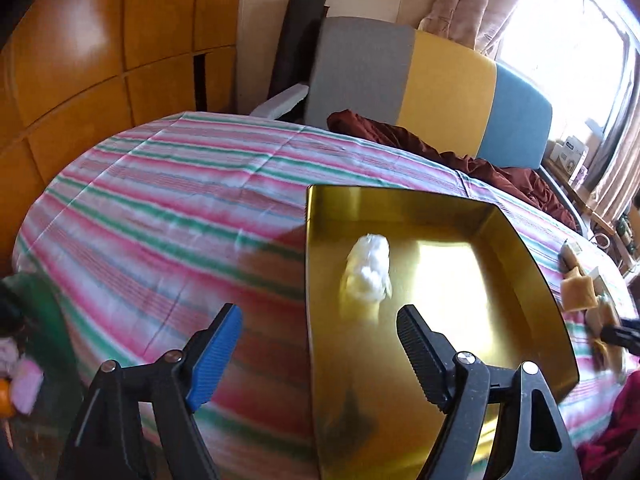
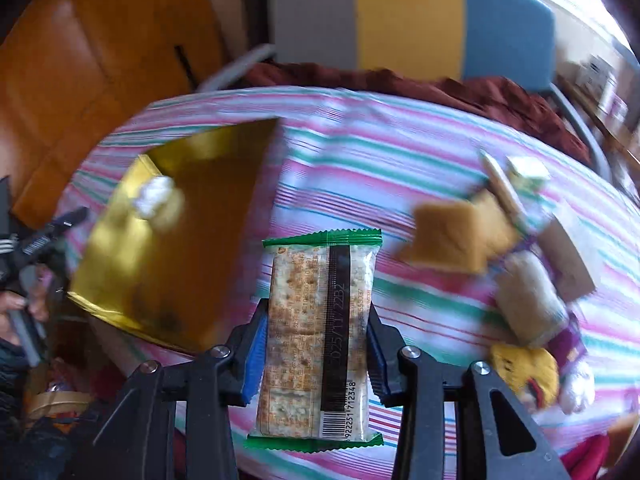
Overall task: Organize objects
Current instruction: 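Carry the cracker pack into the gold tray and open the right tool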
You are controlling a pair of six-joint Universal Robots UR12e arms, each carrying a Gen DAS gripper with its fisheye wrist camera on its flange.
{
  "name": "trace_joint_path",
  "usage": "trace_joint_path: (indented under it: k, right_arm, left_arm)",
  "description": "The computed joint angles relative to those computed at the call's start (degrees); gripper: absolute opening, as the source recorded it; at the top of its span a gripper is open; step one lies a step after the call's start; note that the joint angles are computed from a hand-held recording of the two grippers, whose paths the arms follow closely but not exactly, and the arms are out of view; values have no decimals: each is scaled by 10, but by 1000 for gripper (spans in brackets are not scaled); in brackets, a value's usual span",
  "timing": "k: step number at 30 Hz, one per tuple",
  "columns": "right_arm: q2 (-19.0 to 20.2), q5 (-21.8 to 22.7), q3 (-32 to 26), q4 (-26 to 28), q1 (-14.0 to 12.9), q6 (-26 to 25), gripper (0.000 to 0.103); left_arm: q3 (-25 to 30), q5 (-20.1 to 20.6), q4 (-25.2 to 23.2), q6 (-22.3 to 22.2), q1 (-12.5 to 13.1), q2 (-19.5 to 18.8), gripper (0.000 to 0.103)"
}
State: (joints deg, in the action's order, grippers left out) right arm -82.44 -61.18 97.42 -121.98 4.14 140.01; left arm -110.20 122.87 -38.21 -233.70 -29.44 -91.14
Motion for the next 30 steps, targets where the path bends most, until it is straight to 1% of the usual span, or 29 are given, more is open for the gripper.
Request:
trace_joint_path:
  k: [2, 4, 5, 6, 9, 12, 14, 15, 17, 18, 22, 25, 30]
  right_arm:
    - [8, 19, -10, 18, 23, -13, 42]
    - [-4, 34, -5, 44, 47, -15, 42]
    - [1, 36, -9, 51, 61, -11, 42]
    - [7, 34, -13, 56, 75, -2, 42]
    - [28, 26, -31, 91, 112, 31, 42]
    - [44, 25, -41, 117, 138, 55, 44]
    - [55, 29, -45, 127, 148, 66, 44]
    - [58, 30, -47, 138, 151, 68, 45]
    - [66, 39, -56, 178, 153, 59, 45]
    - [65, 46, -56, 187, 152, 56, 45]
    - [59, 65, -49, 186, 141, 48, 45]
    - [47, 62, -35, 151, 132, 53, 45]
    - [12, 52, 3, 65, 107, 62, 46]
  left_arm:
    - [-6, 15, 3, -3, -9, 5, 82]
    - [-10, 37, 4, -5, -18, 8, 84]
    - [-13, 46, 4, -11, -21, 10, 89]
    - [-17, 53, 5, -21, -24, 15, 91]
    - [-26, 68, 0, -55, -27, 27, 92]
    - [-29, 83, -23, -84, -28, 35, 93]
    - [-32, 84, -26, -95, -26, 39, 93]
    - [-33, 84, -29, -101, -25, 40, 93]
    - [-35, 84, -34, -106, -25, 41, 93]
    - [-35, 82, -34, -106, -24, 41, 93]
    - [-34, 75, -37, -105, -23, 38, 93]
    - [-31, 76, -35, -98, -26, 34, 93]
    - [-22, 69, -26, -77, -30, 25, 94]
